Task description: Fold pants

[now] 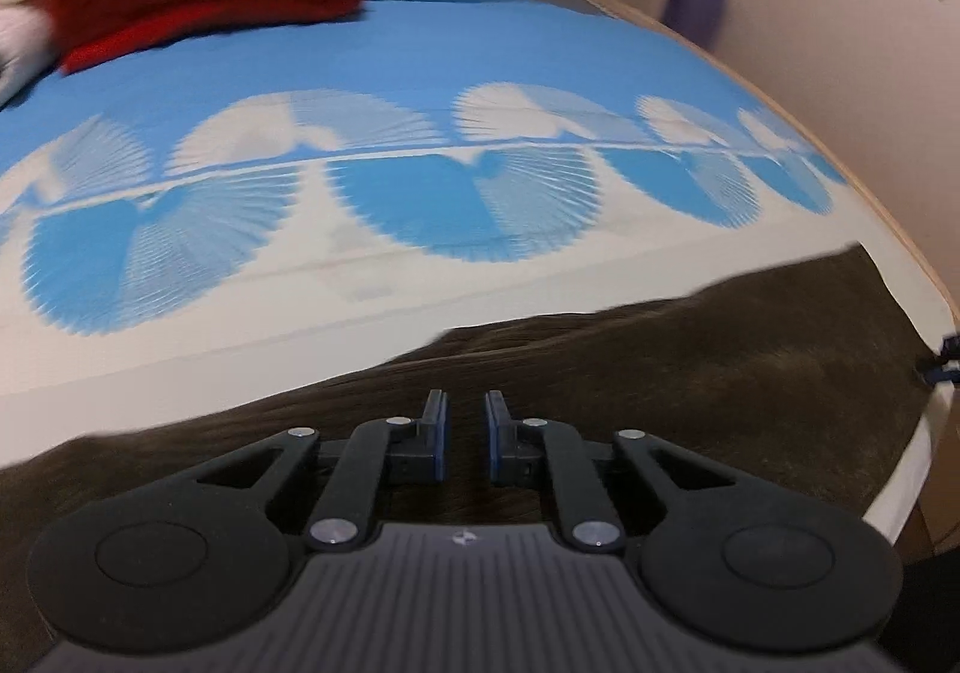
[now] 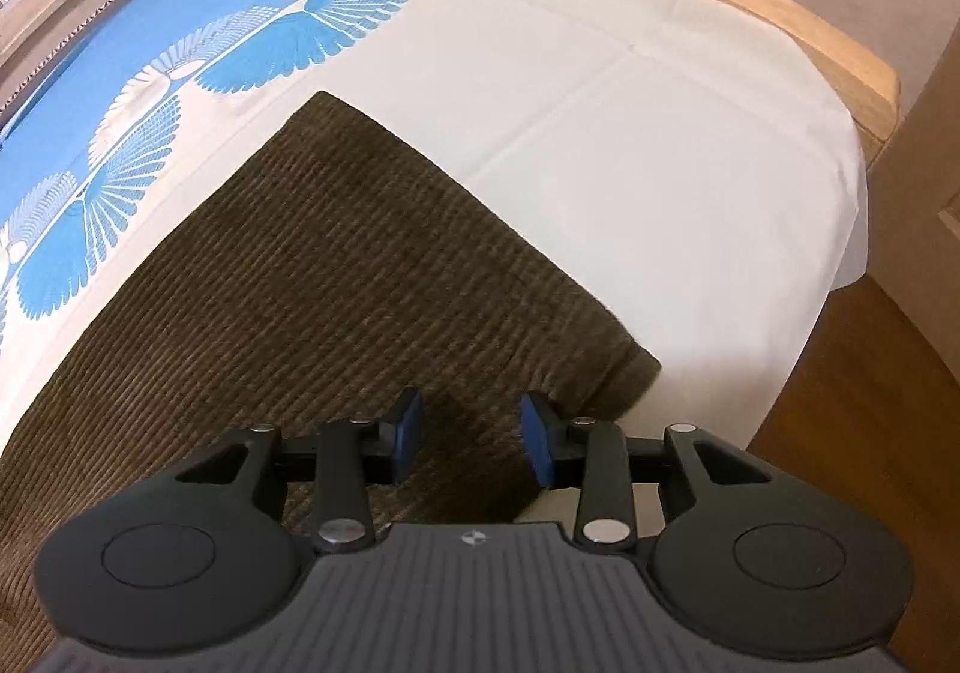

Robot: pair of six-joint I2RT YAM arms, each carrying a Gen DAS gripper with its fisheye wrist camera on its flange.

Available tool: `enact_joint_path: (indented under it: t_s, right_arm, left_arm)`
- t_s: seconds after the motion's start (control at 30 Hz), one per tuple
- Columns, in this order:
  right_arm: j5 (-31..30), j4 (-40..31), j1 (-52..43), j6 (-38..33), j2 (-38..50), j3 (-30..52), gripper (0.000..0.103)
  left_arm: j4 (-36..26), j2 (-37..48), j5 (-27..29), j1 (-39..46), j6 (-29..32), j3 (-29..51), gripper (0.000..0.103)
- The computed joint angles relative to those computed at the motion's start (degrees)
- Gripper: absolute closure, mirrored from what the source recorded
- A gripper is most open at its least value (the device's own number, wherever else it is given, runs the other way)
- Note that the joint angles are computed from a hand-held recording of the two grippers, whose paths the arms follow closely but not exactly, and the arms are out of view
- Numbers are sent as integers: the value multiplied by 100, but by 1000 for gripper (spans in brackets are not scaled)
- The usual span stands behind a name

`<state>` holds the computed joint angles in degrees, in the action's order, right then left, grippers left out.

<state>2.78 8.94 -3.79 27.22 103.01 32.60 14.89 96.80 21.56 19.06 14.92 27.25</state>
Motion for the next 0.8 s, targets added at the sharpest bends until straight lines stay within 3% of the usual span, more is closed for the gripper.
enact_joint_path:
  t_s: [0.1, 0.17, 0.2, 0.4, 0.5, 0.6, 0.7, 0.77, 0.8]
  right_arm:
    - [-74, 73, -78, -99, -25, -81, 72]
    - [-176, 99, -157, -43, -74, -106, 72]
    - [-215, 125, -195, -9, -90, -125, 72]
    - [-45, 293, -426, -29, -473, -426, 72]
    - [517, 365, -534, 159, -715, -609, 65]
    - [127, 626, -1099, 562, -931, -883, 64]
    - [-833, 803, -1621, 775, -749, -986, 63]
    - [-1260, 839, -1774, 842, -525, -949, 59]
    - [-1319, 858, -1740, 924, -459, -942, 57]
  left_arm:
    - [447, 605, -680, -662, -196, 165, 90]
    - [468, 1158, -1426, -898, -235, 448, 101]
    - [502, 1467, -1538, -924, -297, 606, 101]
    - [839, 1317, -1702, -1104, -511, 389, 100]
    - [755, 760, -1416, -998, -587, 179, 99]
    - [658, 306, -825, -893, -641, 22, 99]
    - [501, 546, -677, -1047, -584, 175, 91]
    - [41, 1168, -1221, -1374, -353, 558, 69]
    - [-34, 1464, -1589, -1552, -177, 634, 69]
